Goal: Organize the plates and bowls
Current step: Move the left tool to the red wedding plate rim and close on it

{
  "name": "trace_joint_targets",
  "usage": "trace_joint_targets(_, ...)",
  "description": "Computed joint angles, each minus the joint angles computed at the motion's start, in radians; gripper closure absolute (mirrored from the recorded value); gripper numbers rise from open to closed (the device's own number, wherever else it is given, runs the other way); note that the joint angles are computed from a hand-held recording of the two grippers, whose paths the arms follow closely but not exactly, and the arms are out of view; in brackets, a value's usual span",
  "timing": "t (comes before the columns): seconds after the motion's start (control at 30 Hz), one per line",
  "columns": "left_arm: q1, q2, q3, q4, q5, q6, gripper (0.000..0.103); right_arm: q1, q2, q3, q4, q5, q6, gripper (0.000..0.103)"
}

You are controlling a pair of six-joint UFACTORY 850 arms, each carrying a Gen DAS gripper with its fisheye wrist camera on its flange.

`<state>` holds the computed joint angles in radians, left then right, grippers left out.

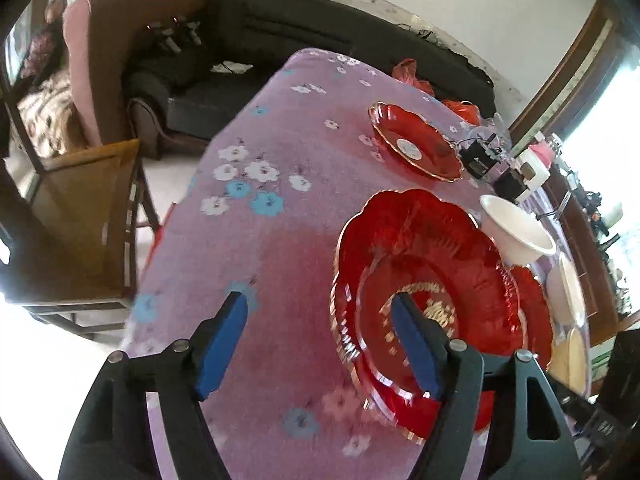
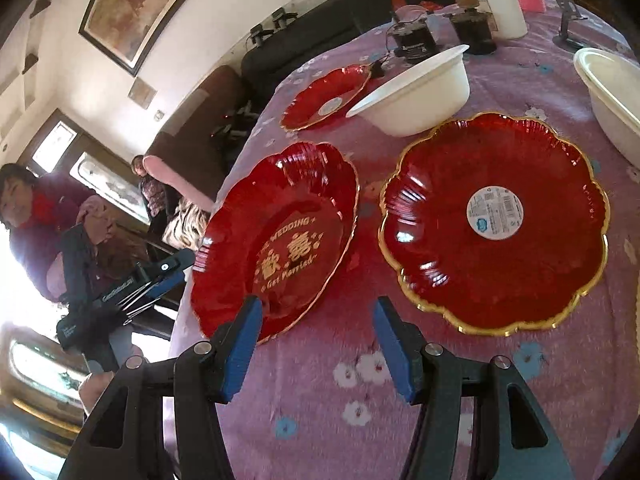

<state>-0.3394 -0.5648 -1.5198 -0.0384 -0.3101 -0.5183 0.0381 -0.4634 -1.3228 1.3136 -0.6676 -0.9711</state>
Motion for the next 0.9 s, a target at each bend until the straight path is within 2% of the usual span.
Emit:
trace_joint_targets(0.03, 0.001, -0.017, -0.022, -0.013, -0.013, 0.02, 0.029, 0.006, -0.007, -0.01, -0.025, 0.016, 0.02, 0.054)
trace_joint_targets(0.1, -0.002, -0.055, -0.067, 0.026, -0.039, 0.0, 0.033, 0.01, -0.028, -0.03, -0.03, 0.008, 0.036, 0.071)
trace_joint_targets(0.13, -0.001, -0.064, -0.077, 0.024, -0.041, 0.005, 0.043, 0.01, -0.041, -0.042, -0.03, -0.001, 0.046, 0.075)
trace_joint_targets(0.17, 0.003, -0.079, -0.092, -0.008, -0.049, 0.038, 0.048, 0.014, -0.052, -0.053, -0.033, 0.005, 0.058, 0.079)
trace_joint_targets(0.23, 0.012, -0.092, -0.1, -0.065, -0.058, 0.079, 0.071, 0.021, -0.056, -0.054, -0.02, 0.016, 0.043, 0.082)
trace_joint_targets(0.27, 0.015, -0.095, -0.1, -0.109, -0.057, 0.122, 0.074, 0.027, -0.054, -0.053, -0.016, 0.035, 0.034, 0.083)
trace_joint_targets(0.37, 0.002, -0.096, -0.096, -0.063, -0.059, 0.103, 0.076, 0.033, -0.053, -0.054, -0.023, 0.055, 0.03, 0.083)
trace_joint_targets(0.47, -0.012, -0.085, -0.086, -0.101, -0.057, 0.153, 0.076, 0.032, -0.046, -0.046, -0.031, 0.044, 0.04, 0.083)
trace_joint_targets(0.57, -0.039, -0.055, -0.056, 0.059, -0.059, 0.017, 0.076, 0.029, -0.029, -0.027, -0.043, 0.036, 0.046, 0.083)
trace_joint_targets(0.7, -0.047, 0.001, 0.022, 0.035, -0.026, 0.019, 0.076, 0.016, -0.013, -0.001, -0.038, 0.002, 0.033, 0.083)
trace_joint_targets(0.9, -0.082, 0.072, 0.133, 0.189, 0.007, -0.147, 0.076, 0.008, 0.034, 0.066, -0.035, -0.016, -0.012, 0.083)
